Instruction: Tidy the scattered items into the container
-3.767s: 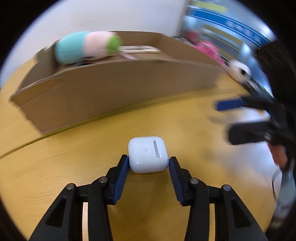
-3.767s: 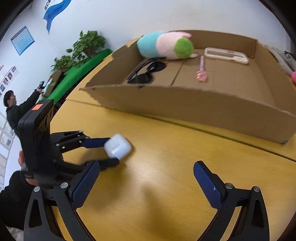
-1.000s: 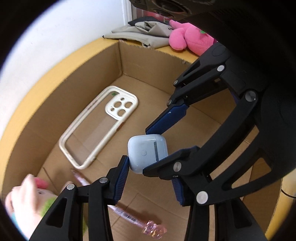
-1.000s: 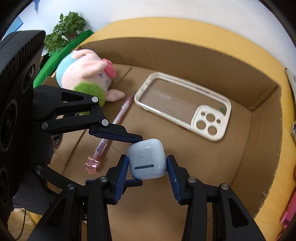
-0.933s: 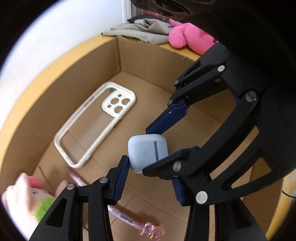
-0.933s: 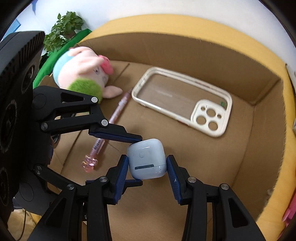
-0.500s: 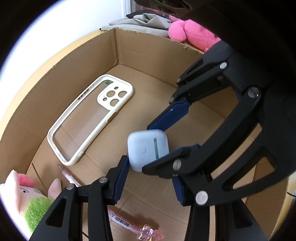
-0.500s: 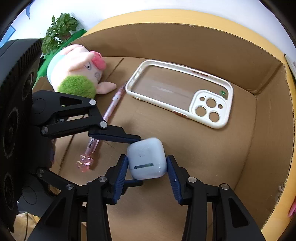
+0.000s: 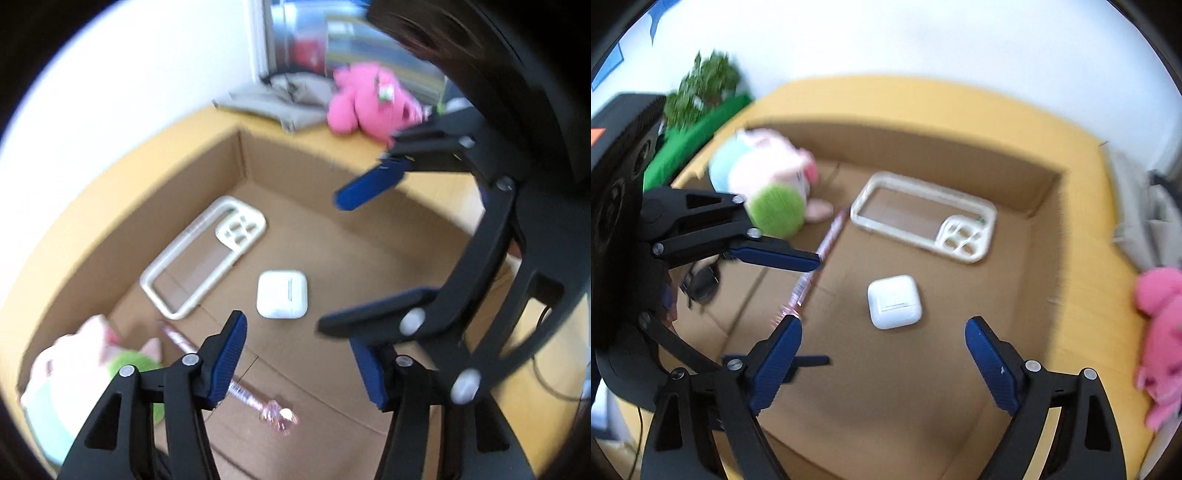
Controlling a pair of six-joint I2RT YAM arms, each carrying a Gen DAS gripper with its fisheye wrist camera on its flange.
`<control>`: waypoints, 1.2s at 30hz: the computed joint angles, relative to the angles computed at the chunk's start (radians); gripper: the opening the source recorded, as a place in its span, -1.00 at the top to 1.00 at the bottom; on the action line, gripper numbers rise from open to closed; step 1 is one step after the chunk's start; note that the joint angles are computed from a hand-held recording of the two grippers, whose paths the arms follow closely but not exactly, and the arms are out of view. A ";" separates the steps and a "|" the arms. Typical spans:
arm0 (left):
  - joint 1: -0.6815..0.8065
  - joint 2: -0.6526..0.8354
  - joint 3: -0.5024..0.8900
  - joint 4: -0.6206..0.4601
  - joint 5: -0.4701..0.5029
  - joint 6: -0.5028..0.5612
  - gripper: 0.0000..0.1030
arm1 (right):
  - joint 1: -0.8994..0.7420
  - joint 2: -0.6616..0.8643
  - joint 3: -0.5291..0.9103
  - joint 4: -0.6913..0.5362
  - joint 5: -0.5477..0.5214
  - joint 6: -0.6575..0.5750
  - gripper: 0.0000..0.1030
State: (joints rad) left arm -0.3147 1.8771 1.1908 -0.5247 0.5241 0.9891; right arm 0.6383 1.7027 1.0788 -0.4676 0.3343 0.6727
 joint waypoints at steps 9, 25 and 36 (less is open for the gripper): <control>0.378 -0.511 -0.484 0.317 0.211 -0.274 -0.56 | 0.492 -0.014 0.085 -0.323 0.527 0.612 -0.99; 0.804 -0.718 -0.674 0.349 0.183 -0.402 -0.56 | 0.640 0.297 0.387 -0.632 0.484 0.997 -0.99; 0.846 -0.850 -0.696 0.174 0.246 -0.294 -0.56 | 0.707 0.345 0.446 -0.677 0.483 1.054 -0.99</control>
State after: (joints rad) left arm 0.5315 1.0269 0.4944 -0.3503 0.7704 0.6953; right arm 1.3453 2.0479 1.5251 -1.1448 0.8171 1.7271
